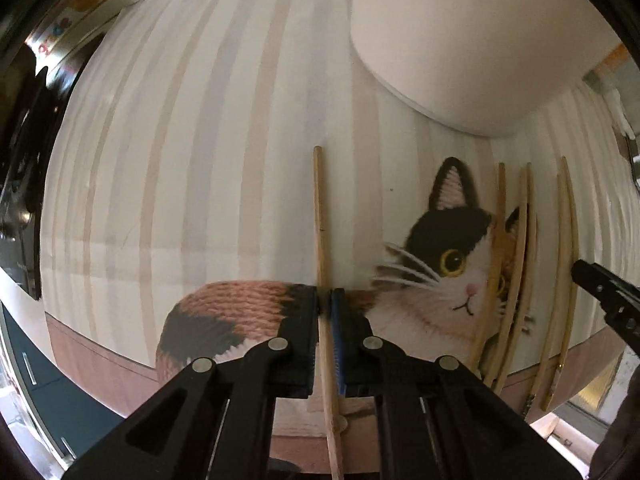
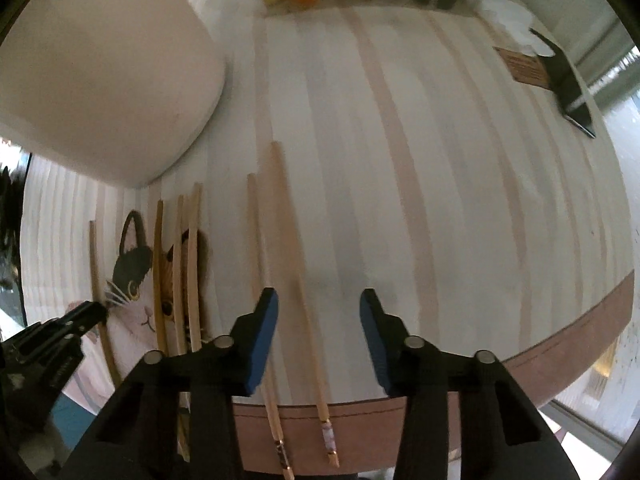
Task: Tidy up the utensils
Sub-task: 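Return the left tool to the mat and grasp a chopstick while the right tool grasps another, then lift the chopstick off the mat with the left tool while the right tool lifts its own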
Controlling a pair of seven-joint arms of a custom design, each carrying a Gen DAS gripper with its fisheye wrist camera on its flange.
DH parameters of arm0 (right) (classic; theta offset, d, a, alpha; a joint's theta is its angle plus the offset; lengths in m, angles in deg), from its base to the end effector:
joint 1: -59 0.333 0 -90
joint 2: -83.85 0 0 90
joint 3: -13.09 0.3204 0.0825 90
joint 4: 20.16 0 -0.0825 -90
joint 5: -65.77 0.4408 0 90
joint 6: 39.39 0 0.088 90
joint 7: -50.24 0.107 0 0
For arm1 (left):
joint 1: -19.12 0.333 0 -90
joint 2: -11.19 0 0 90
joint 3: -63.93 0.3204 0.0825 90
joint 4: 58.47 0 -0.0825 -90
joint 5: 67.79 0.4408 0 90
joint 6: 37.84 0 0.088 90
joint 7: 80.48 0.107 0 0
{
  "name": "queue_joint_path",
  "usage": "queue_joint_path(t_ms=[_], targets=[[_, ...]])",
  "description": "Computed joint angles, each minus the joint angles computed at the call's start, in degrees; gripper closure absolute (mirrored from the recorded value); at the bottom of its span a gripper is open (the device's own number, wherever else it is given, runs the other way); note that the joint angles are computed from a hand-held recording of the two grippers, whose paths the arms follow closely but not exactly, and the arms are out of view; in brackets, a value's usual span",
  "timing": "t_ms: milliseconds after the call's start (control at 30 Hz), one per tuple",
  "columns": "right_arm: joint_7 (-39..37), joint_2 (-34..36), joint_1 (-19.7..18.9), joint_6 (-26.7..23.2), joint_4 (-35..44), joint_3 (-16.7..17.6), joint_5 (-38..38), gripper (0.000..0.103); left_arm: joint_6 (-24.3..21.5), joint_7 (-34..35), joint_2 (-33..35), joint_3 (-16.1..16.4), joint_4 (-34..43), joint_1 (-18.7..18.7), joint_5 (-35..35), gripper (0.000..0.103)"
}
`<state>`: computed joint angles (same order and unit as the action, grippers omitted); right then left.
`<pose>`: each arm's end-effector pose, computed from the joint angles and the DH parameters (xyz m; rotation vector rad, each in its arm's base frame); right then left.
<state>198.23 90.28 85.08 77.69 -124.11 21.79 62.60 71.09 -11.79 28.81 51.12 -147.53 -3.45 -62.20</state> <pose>0.5451 0.3713 0.4708 -1.6889 2.5061 -0.0468 0.5946 -0.3936 0.4671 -1.8868 2.4628 -0.0586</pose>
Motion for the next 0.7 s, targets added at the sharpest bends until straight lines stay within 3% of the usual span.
queue_joint_path(t_ms=[167,700], targets=[[-0.4,2.8,0.7,-2.5,3.1,0.1,-2.0,0.095,-0.2,1.7,-1.1,0.3,-0.9,1.0,-0.1,0.098],[-1.0,0.4,1.0,-6.2,1.0,0.8,2.9,0.095,-1.4,3.2,1.8,0.5,2.7,0.5,0.4,0.098]])
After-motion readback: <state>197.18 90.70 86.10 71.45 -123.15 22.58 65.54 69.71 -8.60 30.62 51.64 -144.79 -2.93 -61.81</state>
